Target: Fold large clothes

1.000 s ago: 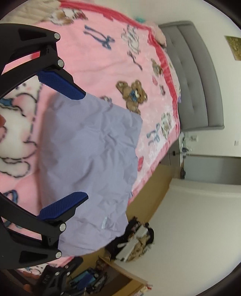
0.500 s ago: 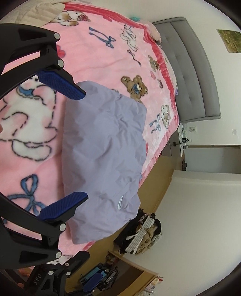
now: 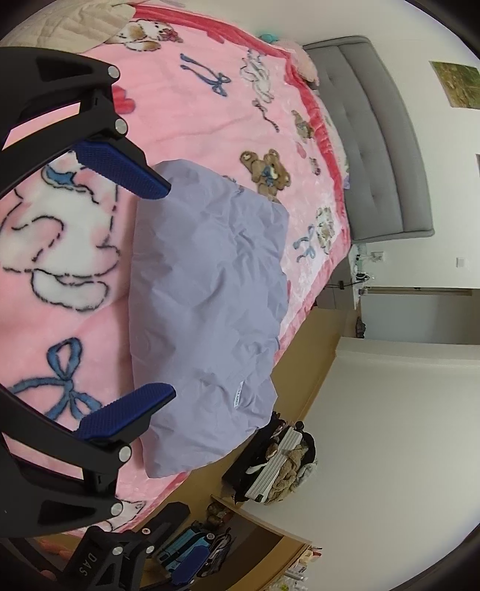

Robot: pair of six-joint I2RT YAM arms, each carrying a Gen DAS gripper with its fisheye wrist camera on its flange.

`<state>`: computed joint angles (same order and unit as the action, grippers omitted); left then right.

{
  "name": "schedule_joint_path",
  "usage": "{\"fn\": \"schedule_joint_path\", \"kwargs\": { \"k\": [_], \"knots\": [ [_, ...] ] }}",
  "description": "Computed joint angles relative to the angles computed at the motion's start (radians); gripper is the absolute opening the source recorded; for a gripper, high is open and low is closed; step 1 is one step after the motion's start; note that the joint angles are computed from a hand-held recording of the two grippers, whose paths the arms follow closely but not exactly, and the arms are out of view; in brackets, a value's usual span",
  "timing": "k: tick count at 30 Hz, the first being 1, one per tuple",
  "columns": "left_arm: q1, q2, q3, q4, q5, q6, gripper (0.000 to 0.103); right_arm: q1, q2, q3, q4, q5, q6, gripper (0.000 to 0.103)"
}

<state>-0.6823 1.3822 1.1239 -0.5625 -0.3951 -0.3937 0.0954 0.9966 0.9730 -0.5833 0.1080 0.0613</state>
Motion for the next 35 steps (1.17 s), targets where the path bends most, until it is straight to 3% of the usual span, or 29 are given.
{"fn": "schedule_joint_path", "kwargs": {
  "k": [35],
  "knots": [
    [0.02,-0.005,0.011,0.033,0.036,0.056,0.098,0.001,0.029,0.059,-0.021,-0.003,0.03,0.095]
  ]
}}
